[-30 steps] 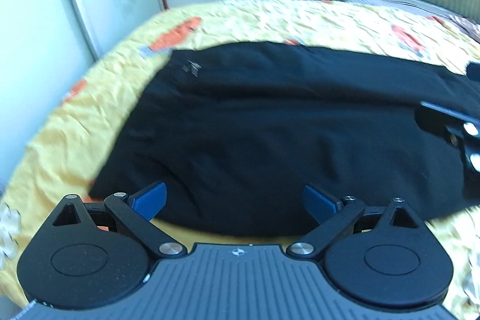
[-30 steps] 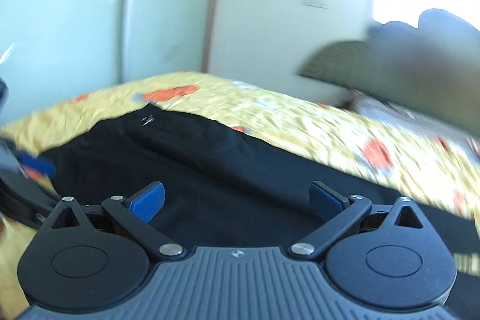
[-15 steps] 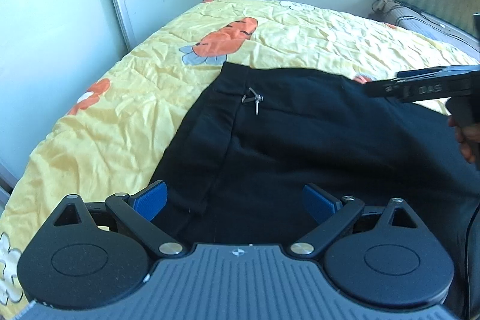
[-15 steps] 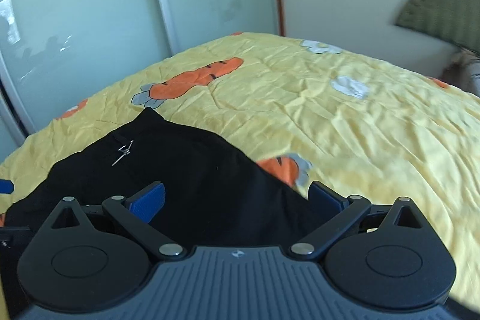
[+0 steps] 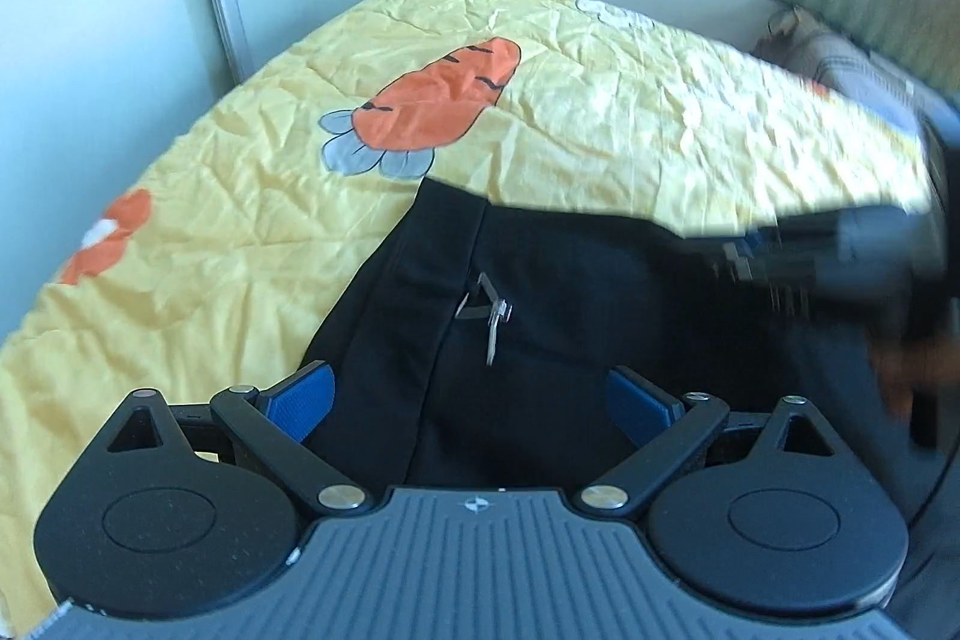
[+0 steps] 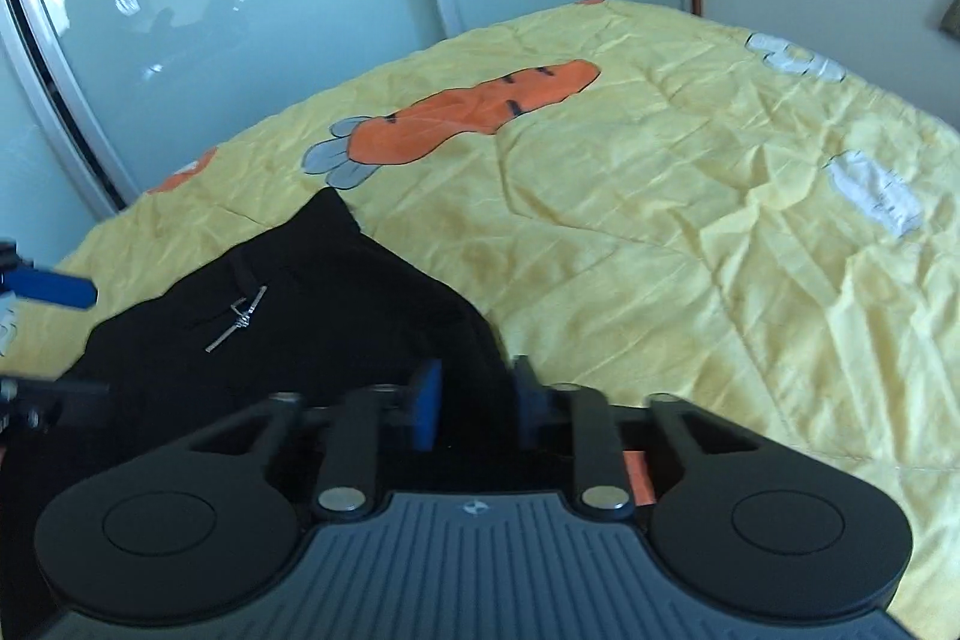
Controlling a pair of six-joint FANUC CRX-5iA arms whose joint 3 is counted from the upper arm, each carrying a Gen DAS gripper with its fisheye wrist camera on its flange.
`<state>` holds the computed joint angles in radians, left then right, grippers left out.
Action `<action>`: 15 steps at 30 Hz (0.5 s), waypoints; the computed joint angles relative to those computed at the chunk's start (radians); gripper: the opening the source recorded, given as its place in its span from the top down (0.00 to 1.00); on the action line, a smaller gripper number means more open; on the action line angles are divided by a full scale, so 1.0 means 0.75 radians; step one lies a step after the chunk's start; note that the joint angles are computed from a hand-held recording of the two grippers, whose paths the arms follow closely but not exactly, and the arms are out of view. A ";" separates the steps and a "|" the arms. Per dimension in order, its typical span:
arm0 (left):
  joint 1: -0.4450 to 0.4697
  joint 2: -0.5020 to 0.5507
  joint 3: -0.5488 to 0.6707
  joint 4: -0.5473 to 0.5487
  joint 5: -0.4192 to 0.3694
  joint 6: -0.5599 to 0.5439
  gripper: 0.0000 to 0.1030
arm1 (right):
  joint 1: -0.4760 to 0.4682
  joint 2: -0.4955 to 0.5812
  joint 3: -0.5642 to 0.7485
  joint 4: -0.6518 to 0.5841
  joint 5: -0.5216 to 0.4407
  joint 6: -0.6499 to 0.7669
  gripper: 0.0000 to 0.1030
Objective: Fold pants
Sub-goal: 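Move both grippers to the trouser waistband and close on it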
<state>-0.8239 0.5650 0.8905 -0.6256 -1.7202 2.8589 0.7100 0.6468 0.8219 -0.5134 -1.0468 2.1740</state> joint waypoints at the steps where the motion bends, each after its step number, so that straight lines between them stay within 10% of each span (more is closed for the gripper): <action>1: 0.025 -0.021 -0.032 0.028 0.037 0.037 0.07 | 0.013 -0.057 -0.093 0.014 0.080 0.040 0.89; 9: 0.221 -0.341 -0.551 0.260 0.674 0.481 0.07 | 0.273 -0.563 -0.954 0.359 0.885 0.369 0.91; 15: 0.269 -0.422 -0.704 0.330 0.839 0.561 0.13 | 0.388 -0.703 -1.308 0.731 1.200 0.201 0.91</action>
<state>-0.6220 0.2482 0.3623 -0.3784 -1.0910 3.2798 1.0010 0.1195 -0.1589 0.0346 -0.1465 2.3246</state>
